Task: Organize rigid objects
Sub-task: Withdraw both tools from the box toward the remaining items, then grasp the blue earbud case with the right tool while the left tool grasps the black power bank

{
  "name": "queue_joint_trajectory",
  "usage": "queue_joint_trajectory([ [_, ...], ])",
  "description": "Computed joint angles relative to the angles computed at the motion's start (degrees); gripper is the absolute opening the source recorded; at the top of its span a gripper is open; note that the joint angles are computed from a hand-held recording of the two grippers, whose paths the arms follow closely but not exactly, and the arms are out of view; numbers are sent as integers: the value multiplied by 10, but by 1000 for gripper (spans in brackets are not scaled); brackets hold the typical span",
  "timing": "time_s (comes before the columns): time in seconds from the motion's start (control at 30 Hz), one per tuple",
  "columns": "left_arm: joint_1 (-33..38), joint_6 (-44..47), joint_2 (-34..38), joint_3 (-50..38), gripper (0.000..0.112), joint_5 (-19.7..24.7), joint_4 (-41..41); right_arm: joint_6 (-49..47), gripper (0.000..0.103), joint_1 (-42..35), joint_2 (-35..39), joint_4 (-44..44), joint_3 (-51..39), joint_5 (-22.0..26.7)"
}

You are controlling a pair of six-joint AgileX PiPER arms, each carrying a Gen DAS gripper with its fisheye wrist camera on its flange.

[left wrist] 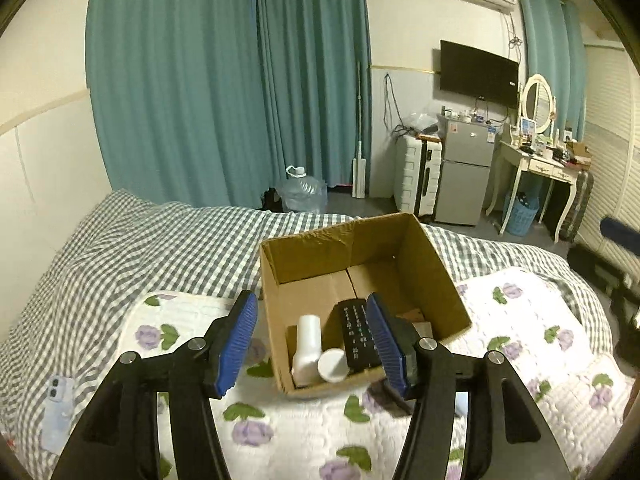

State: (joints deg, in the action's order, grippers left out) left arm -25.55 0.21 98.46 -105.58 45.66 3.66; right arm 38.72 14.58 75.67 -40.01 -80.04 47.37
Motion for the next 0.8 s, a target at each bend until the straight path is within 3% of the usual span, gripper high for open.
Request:
queue_joint_trajectory([
  [0.23,-10,-25,-85,137,60,-43,29,80,82,33,-61,-49,142,-5],
  [0.37,-16,-61,-95,200,60,-70,44,86,82,25,-58,-35,205,-50],
  [0.6,-34,-122,-61,263,60,-107,86,89,82,-8,-1,-18,259,-123],
  [0.8,-37,-132,-11,265,60,-108,90,65,82,-57,61,22,271,-169],
])
